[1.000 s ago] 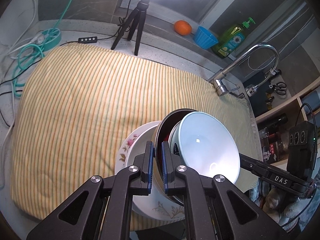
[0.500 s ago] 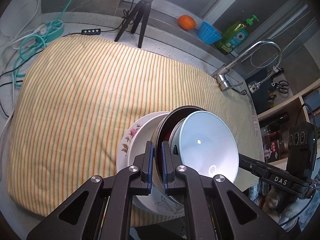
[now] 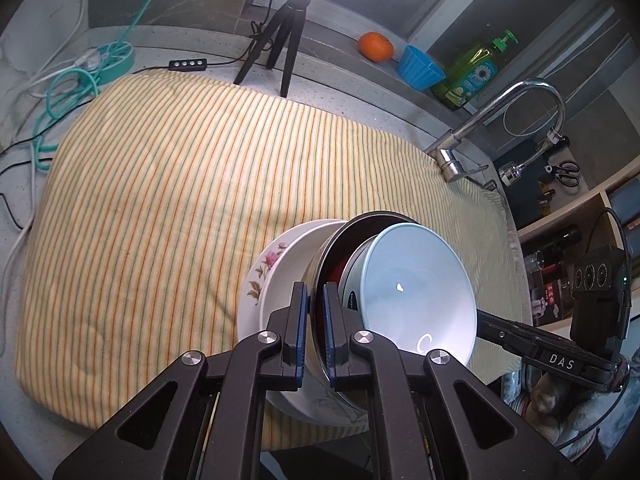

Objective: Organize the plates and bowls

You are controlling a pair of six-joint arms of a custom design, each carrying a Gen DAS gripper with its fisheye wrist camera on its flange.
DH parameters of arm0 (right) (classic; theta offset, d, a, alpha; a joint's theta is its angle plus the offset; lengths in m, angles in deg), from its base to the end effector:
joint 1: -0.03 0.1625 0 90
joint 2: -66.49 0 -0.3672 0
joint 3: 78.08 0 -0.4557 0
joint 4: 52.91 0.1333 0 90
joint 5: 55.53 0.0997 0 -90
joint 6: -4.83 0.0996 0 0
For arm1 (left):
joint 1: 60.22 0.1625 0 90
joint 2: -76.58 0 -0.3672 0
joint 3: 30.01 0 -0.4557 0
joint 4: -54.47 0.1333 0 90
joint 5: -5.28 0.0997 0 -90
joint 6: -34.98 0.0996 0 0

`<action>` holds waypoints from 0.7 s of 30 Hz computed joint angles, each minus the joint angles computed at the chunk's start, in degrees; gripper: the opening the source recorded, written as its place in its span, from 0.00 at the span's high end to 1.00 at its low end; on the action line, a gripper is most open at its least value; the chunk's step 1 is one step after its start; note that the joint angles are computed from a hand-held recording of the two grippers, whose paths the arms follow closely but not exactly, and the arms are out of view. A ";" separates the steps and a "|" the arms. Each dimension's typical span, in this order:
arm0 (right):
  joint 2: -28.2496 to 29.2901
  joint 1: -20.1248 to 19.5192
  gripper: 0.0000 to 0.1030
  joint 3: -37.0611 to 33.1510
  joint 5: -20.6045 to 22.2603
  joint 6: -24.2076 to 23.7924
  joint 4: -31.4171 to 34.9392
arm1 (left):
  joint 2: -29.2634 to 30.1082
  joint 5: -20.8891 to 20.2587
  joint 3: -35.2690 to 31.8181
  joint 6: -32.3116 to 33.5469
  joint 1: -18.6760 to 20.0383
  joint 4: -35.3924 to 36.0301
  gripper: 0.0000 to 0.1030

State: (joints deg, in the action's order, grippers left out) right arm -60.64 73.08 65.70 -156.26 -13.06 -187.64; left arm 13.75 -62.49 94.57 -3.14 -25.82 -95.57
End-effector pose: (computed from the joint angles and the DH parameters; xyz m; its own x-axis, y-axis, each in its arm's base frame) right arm 0.0080 -0.3673 0.2853 -0.9491 0.0931 0.3009 -0.0361 0.9169 -0.3975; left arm -0.2997 -0.4124 -0.0074 -0.9132 0.2573 -0.3159 0.3318 0.9197 -0.2100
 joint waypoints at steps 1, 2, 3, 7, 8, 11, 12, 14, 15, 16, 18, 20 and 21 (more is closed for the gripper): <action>-0.03 -0.09 0.91 -0.05 0.16 -0.23 0.19 | 0.07 0.15 -0.06 -0.16 -0.04 0.10 0.94; -0.06 -0.20 0.91 -0.12 0.36 -0.49 0.39 | 0.17 0.37 -0.15 -0.27 -0.11 0.31 0.94; -0.15 -0.35 0.91 -0.11 0.64 -0.79 0.57 | 0.25 0.58 -0.25 -0.28 -0.22 0.63 0.94; -0.03 -0.17 0.90 -0.07 0.48 -2.58 0.39 | 0.59 1.69 -0.40 -1.46 -0.64 1.79 0.93; -0.02 -0.26 0.90 -0.12 0.54 -3.12 0.45 | 0.59 2.06 -0.26 -1.78 -0.80 1.81 0.93; -0.06 -0.93 0.90 -0.69 1.44 -4.07 1.89 | 0.35 2.92 0.14 -3.07 -1.33 1.90 0.92; -0.04 -0.96 0.90 -0.83 1.46 -4.44 2.04 | 0.18 3.30 0.36 -3.52 -1.53 1.80 0.92; -0.26 -0.88 0.90 -0.90 0.96 -5.12 1.78 | -0.43 3.76 0.91 -4.61 -1.88 1.63 0.92; -0.72 -1.04 0.90 -0.84 1.08 -5.26 1.81 | -0.99 3.99 1.34 -5.20 -2.13 1.62 0.92; -1.15 -1.28 0.90 -0.86 1.44 -5.27 2.02 | -1.48 4.40 1.66 -5.56 -2.44 1.94 0.92; -2.46 -1.50 0.89 -0.62 2.08 -5.77 2.12 | -2.42 5.15 2.21 -5.78 -2.91 2.64 0.92; -3.70 -0.93 0.88 0.09 1.28 -6.91 0.62 | -3.29 5.76 2.70 -5.89 -3.32 3.31 0.92; -4.44 -0.45 0.87 0.71 0.50 -7.44 -0.70 | -3.63 5.99 2.93 -5.80 -3.55 3.45 0.92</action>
State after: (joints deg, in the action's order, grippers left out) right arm -65.08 72.63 66.41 -155.76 -20.50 -188.34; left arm 10.11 -56.50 97.50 -8.94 -29.37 -92.13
